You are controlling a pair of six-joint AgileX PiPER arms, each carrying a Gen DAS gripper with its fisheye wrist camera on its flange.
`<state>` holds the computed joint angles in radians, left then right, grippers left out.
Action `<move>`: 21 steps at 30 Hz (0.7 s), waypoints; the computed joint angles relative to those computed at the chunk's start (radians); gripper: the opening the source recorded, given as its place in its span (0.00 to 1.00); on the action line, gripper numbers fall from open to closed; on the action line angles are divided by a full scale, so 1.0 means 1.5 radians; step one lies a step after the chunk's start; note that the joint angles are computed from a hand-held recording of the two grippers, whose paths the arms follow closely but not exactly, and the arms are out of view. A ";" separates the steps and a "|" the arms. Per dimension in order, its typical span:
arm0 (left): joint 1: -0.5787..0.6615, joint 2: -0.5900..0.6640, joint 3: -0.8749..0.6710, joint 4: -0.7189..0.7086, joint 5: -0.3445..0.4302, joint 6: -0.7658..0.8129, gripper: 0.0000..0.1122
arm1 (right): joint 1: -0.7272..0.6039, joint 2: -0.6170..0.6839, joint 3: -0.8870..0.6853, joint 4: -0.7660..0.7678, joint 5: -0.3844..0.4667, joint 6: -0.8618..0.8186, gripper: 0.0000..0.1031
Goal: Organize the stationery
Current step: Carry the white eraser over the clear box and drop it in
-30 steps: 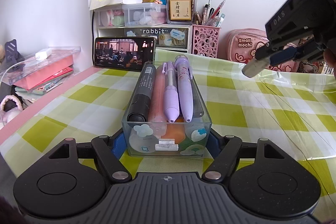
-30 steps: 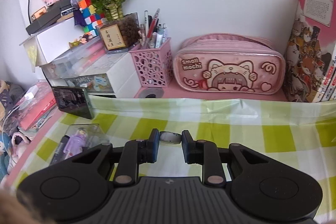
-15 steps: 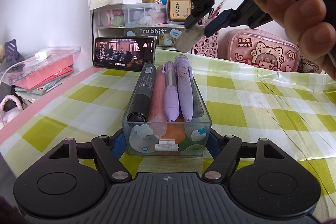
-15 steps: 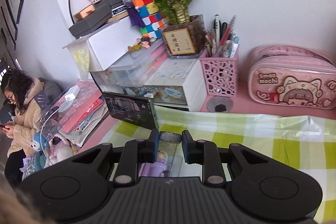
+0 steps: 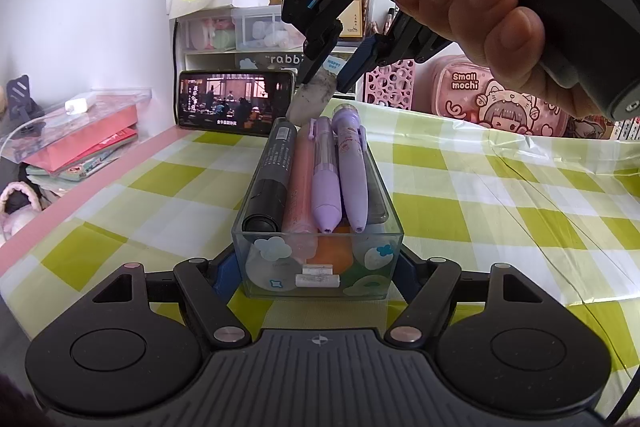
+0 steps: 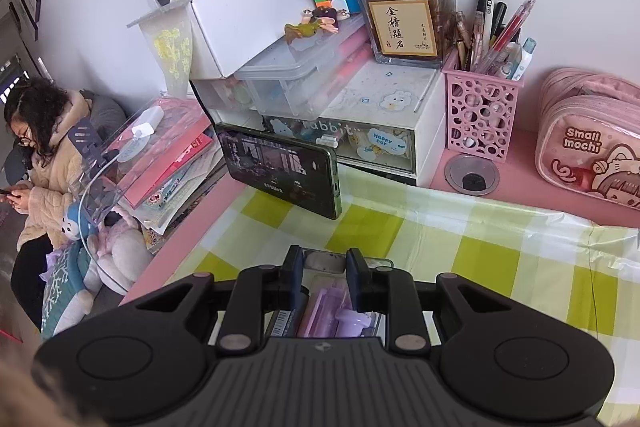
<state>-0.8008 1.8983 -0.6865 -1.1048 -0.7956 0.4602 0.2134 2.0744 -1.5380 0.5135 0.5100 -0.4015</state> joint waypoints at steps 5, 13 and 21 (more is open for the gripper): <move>0.002 0.000 0.000 0.002 0.003 0.001 0.64 | 0.007 0.026 -0.041 -0.049 0.023 0.050 0.41; 0.012 -0.007 0.004 0.021 0.015 0.003 0.64 | -0.008 0.022 -0.031 -0.015 0.027 0.018 0.41; 0.020 -0.010 0.005 0.031 0.024 0.005 0.64 | -0.094 -0.090 0.159 0.231 -0.027 -0.210 0.42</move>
